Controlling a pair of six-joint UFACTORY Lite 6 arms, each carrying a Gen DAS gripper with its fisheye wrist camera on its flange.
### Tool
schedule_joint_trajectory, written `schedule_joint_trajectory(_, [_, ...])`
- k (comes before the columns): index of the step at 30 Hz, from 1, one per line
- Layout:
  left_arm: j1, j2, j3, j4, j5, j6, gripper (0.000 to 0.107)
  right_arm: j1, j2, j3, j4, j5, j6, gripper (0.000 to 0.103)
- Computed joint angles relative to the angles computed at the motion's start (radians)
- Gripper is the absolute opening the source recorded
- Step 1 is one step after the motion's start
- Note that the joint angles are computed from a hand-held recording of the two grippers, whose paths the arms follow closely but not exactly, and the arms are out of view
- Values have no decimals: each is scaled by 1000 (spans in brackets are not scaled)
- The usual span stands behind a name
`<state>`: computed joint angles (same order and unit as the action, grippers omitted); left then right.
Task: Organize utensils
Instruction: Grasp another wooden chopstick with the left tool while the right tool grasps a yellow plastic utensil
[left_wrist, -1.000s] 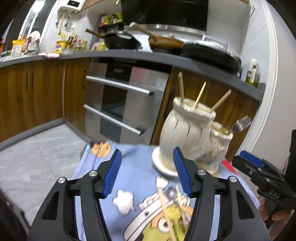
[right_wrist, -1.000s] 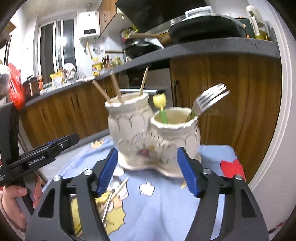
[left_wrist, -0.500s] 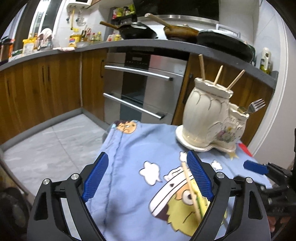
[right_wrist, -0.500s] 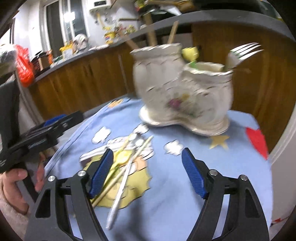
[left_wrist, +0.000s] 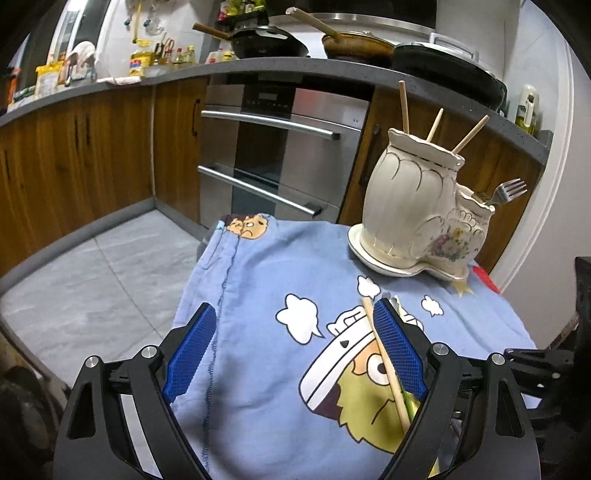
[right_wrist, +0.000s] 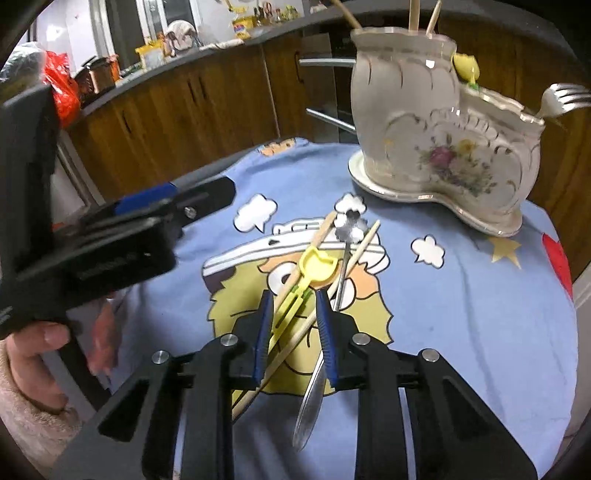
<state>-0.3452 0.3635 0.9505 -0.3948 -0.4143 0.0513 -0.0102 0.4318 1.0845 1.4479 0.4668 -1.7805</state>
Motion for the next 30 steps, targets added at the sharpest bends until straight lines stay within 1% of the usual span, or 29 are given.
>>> schedule_joint_trajectory(2, [2, 3, 2, 19, 4, -18, 87, 2, 27, 23, -33, 1, 45, 24])
schedule_joint_trajectory(7, [0, 2, 3, 18, -1, -14, 87, 10, 25, 25, -27, -5, 48, 24])
schedule_joint_trajectory(11, [1, 2, 3, 21, 6, -18, 87, 11, 36, 46, -54, 6, 90, 24])
schedule_joint_trajectory(13, [2, 1, 3, 27, 7, -24, 87, 41, 15, 25, -17, -52, 25, 18])
schedule_joint_trajectory(15, [6, -1, 1, 44, 10, -44, 87, 55, 9, 19, -16, -70, 5, 15])
schedule_joint_trajectory(18, [14, -1, -1, 72, 12, -74, 87, 38, 23, 45, -88, -40, 93, 13])
schedule_joint_trajectory(22, [13, 8, 9, 83, 19, -83, 87, 63, 3, 21, -79, -94, 56, 13])
schedule_joint_trajectory(25, [10, 4, 4, 83, 13, -77, 87, 51, -5, 32, -206, -85, 140, 13])
schedule_joint_trajectory(30, [4, 9, 11, 73, 13, -63, 87, 30, -4, 40, -249, -71, 182, 15])
